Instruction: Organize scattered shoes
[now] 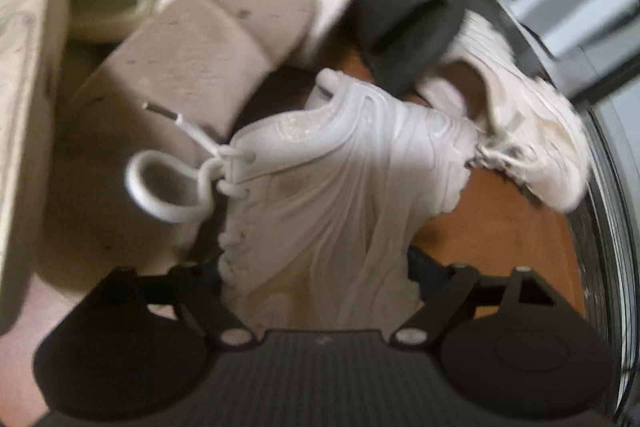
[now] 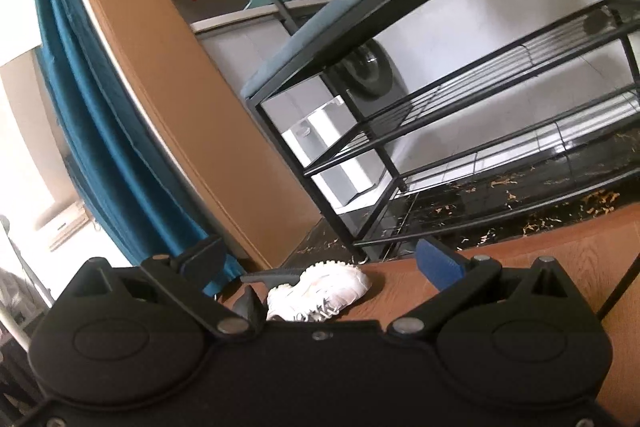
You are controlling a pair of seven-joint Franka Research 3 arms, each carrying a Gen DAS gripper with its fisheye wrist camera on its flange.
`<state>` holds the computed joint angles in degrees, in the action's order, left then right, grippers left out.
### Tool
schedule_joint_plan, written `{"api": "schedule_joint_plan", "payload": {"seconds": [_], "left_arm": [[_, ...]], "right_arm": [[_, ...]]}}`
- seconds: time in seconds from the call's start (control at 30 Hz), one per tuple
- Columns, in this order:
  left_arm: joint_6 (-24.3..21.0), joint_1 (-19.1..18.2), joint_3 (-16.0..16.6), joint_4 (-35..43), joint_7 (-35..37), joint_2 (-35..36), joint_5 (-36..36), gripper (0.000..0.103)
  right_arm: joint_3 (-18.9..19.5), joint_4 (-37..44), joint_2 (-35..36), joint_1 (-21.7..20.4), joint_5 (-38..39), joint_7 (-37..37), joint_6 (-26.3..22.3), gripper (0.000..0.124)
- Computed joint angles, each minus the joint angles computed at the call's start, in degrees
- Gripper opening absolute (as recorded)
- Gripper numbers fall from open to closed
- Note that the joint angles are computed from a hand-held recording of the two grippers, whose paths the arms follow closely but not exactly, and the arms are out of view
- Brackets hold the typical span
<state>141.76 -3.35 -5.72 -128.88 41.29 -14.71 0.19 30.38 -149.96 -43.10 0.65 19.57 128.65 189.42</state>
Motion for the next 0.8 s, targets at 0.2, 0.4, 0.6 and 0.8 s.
{"api": "schedule_joint_plan", "payload": {"seconds": [0.2,0.4,0.6,0.8], "left_arm": [[-1.2,-2.3,-0.6,5.1,3.5,3.2,-2.1,0.078],[-7.6,-2.9,-2.2,21.2,10.4,13.5,-1.3,0.078],[-12.6,-7.3,-6.4,40.0,10.0,25.1,4.3,0.078],[-14.0,-14.7,-9.2,47.3,5.2,32.4,6.4,0.079]], "right_arm": [[-0.2,-1.6,-0.8,-1.6,0.0,-0.4,0.8,0.103],[-1.7,-3.9,-1.8,-6.2,0.1,-2.5,1.8,0.103],[5.7,-9.2,-8.0,-19.9,1.2,-4.2,1.1,0.103],[6.3,-10.8,-7.8,-25.2,1.8,3.0,0.4,0.103]]}}
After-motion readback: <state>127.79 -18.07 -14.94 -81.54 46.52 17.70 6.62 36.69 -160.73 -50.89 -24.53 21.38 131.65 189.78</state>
